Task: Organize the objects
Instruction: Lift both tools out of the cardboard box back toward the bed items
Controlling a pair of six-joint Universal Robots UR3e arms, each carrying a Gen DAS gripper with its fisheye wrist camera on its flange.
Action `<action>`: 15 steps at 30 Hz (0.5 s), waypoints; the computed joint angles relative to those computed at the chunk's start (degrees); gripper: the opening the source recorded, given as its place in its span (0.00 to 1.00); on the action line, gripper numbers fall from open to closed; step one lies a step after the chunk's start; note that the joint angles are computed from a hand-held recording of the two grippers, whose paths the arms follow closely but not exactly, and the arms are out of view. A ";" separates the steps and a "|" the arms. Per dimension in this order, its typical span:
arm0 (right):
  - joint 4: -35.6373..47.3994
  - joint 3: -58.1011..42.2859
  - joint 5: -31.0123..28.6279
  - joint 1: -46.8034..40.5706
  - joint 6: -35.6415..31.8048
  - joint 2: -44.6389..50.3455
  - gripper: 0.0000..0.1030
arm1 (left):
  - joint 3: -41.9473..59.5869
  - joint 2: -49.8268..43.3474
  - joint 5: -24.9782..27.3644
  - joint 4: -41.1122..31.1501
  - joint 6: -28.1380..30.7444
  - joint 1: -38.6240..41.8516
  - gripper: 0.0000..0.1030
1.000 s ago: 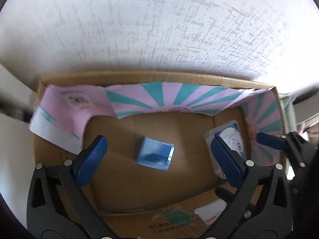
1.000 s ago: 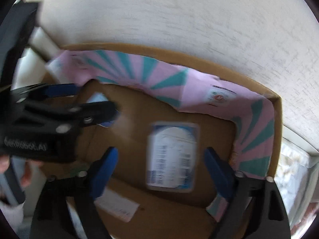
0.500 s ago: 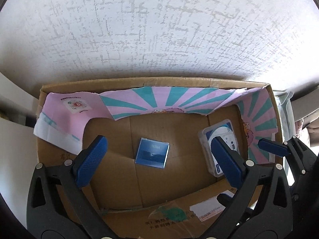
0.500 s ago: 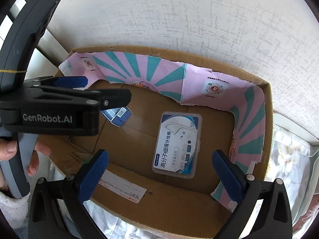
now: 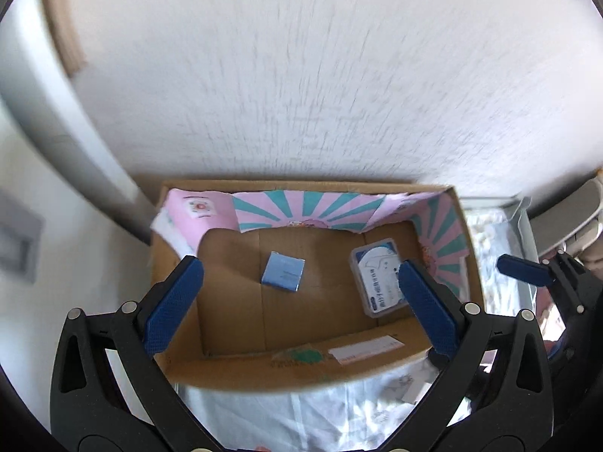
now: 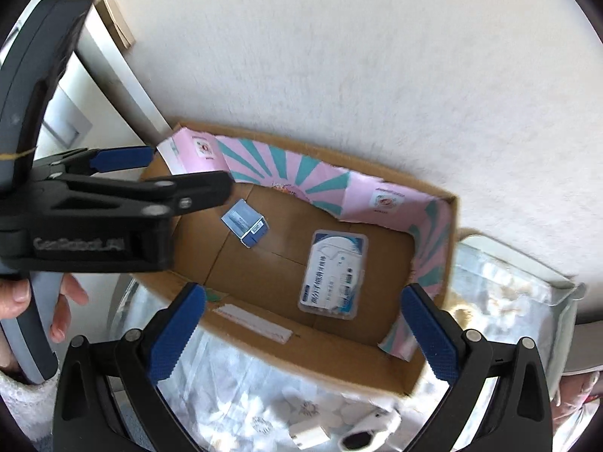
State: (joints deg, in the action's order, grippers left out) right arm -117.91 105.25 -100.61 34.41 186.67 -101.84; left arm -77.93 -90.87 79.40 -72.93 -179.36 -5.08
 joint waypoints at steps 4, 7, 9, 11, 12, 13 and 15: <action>3.11 -9.44 0.83 -4.30 -5.40 1.88 1.00 | -1.06 5.82 1.40 0.58 -3.54 -1.53 1.00; 3.96 -11.58 0.40 -4.01 -5.43 -0.48 1.00 | -1.93 8.83 1.38 1.67 -6.18 -3.32 1.00; 4.86 -10.85 0.06 -4.87 -6.12 -4.88 1.00 | -0.59 9.77 3.06 1.15 -7.68 -5.63 1.00; 6.86 -11.06 -0.07 -6.54 -7.26 -9.26 1.00 | 1.43 10.16 5.26 -0.09 -9.05 -8.30 1.00; 7.91 -10.87 0.16 -7.80 -7.93 -11.79 1.00 | 2.06 10.48 6.39 -0.44 -9.87 -9.92 1.00; 9.29 -10.83 0.75 -9.25 -8.64 -14.17 1.00 | 1.96 10.98 7.72 -0.06 -11.06 -11.94 1.00; 12.12 -10.08 3.36 -13.99 -10.90 -19.74 1.00 | 1.49 12.39 9.42 0.57 -12.88 -15.09 1.00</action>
State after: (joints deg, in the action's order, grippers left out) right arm -105.79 95.17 -97.25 20.41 175.76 -121.58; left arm -76.44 -78.48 88.82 -72.36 -192.24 -20.17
